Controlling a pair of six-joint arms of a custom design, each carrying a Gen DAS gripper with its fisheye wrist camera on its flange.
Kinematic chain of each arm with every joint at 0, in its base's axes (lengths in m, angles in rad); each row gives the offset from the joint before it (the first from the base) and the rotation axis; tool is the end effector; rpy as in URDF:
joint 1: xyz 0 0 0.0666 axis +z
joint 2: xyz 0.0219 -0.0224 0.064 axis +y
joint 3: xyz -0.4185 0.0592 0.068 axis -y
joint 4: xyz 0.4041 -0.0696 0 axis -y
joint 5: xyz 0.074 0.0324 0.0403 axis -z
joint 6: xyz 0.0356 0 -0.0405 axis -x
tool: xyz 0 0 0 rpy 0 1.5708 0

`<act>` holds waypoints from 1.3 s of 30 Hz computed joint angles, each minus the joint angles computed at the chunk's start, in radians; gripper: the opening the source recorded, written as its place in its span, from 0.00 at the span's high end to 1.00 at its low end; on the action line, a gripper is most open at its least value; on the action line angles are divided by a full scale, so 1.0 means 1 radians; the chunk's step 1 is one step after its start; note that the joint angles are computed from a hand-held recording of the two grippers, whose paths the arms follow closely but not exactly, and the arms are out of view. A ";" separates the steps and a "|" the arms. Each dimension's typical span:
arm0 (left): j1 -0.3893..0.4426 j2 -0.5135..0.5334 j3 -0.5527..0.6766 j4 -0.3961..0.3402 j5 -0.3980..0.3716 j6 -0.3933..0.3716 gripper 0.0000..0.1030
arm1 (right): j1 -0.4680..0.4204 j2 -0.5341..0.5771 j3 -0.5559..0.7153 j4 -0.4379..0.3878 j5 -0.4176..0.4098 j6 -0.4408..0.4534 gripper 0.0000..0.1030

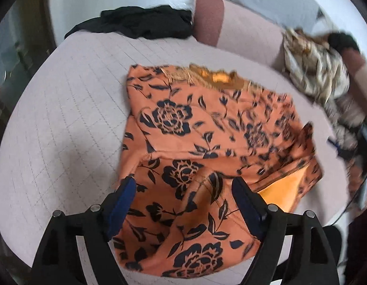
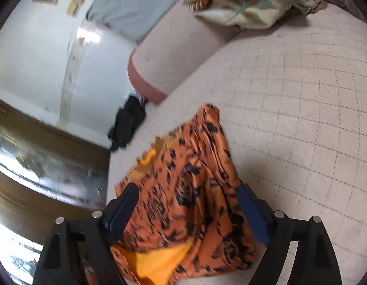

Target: Fold small clothes

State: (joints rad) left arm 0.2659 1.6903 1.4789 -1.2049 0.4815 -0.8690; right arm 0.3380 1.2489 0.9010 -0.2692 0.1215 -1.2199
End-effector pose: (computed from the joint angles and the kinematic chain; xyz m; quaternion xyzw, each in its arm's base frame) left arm 0.5355 0.1284 0.3489 0.3051 0.9191 -0.1602 0.1910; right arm 0.4006 0.1358 0.3479 0.4037 0.7901 0.2835 0.3639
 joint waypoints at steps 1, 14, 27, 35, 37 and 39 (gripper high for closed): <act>-0.004 -0.004 -0.017 0.019 -0.012 -0.008 0.19 | 0.000 0.016 0.021 -0.025 -0.001 0.005 0.15; 0.004 0.009 -0.024 0.013 0.033 -0.021 0.92 | 0.009 0.355 0.401 -0.533 0.041 0.244 0.92; -0.030 0.230 0.462 -0.087 0.234 0.296 0.92 | -0.104 0.196 0.346 -0.333 0.019 0.198 0.93; -0.208 0.511 0.736 0.075 -0.029 0.564 0.90 | -0.237 0.446 0.503 -0.185 -0.074 0.132 0.89; -0.230 0.551 0.732 0.099 -0.114 0.578 0.90 | -0.263 0.491 0.480 -0.097 -0.115 0.045 0.86; -0.222 0.549 0.686 0.165 -0.102 0.625 0.88 | -0.275 0.502 0.440 -0.021 -0.121 0.007 0.84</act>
State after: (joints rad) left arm 0.0437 2.2394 2.1646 -1.0397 0.3800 -0.2439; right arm 0.0629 1.7504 1.3411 -0.2906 0.0006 -1.2133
